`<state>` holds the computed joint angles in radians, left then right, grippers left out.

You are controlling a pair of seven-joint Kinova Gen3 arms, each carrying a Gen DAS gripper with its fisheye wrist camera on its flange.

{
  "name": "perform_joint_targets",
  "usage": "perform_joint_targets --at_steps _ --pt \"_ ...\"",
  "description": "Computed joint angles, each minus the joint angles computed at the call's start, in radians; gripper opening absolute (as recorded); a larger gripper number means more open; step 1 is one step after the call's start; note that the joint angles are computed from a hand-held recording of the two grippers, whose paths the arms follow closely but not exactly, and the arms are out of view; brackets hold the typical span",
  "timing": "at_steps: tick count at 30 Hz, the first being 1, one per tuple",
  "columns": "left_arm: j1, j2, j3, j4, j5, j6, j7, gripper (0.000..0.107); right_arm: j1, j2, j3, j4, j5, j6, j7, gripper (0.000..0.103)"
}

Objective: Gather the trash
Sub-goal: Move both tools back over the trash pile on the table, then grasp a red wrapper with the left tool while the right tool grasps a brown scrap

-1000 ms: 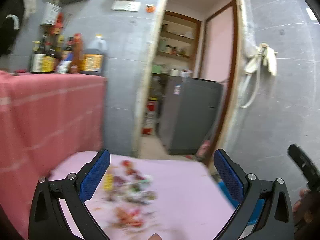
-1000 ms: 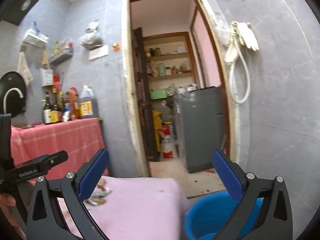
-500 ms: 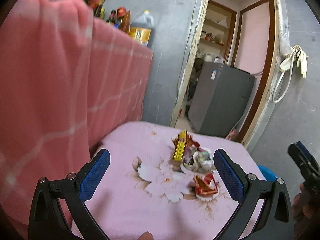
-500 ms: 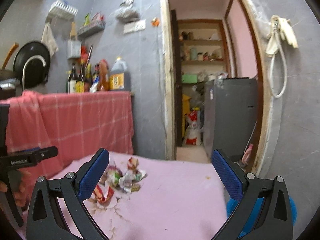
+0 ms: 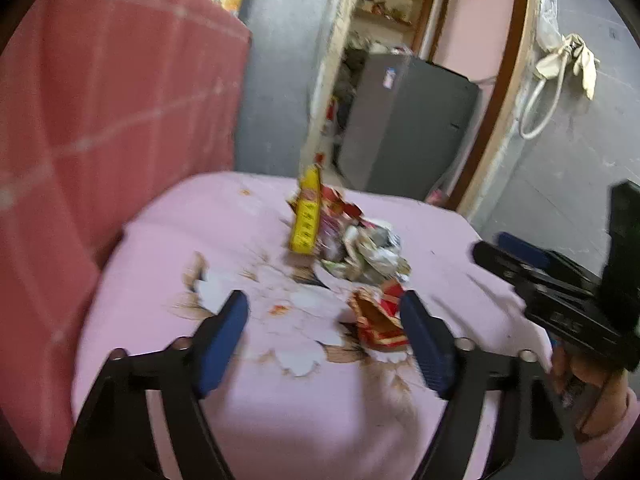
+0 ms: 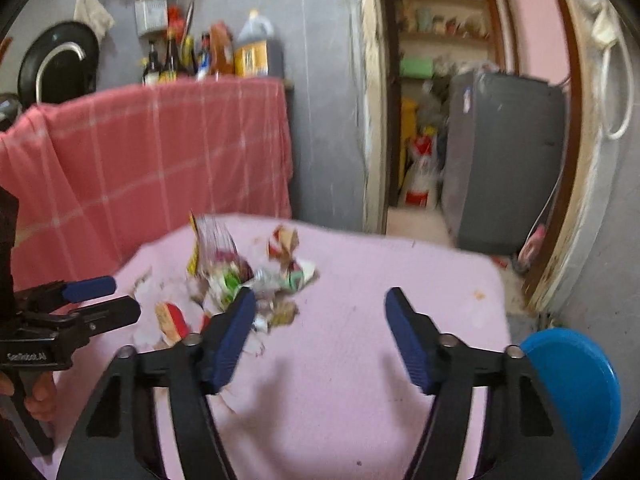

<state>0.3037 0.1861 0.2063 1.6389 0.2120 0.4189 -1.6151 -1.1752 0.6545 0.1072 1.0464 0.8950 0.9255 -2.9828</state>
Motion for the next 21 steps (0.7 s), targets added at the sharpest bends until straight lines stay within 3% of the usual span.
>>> perform_joint_targets --at_steps 1,8,13,18,21 --pt "-0.012 0.011 0.013 -0.015 0.019 0.02 -0.02 0.058 0.026 0.003 -0.019 -0.012 -0.03 -0.009 0.031 0.05" --pt "-0.029 0.085 0.028 -0.116 0.086 0.157 -0.074 0.021 0.153 0.068 -0.096 -0.162 -0.263 -0.014 0.291 0.042" --pt "-0.034 0.094 0.014 -0.133 0.105 0.19 -0.052 0.017 0.185 0.153 -0.107 -0.333 -0.397 0.085 0.453 0.033" --pt "-0.034 0.096 0.007 -0.131 0.116 0.169 -0.041 0.012 0.181 0.195 -0.072 -0.415 -0.472 0.133 0.522 0.03" --pt "-0.033 0.099 0.004 -0.132 0.114 0.152 -0.026 0.009 0.185 0.192 -0.062 -0.407 -0.505 0.116 0.531 0.026"
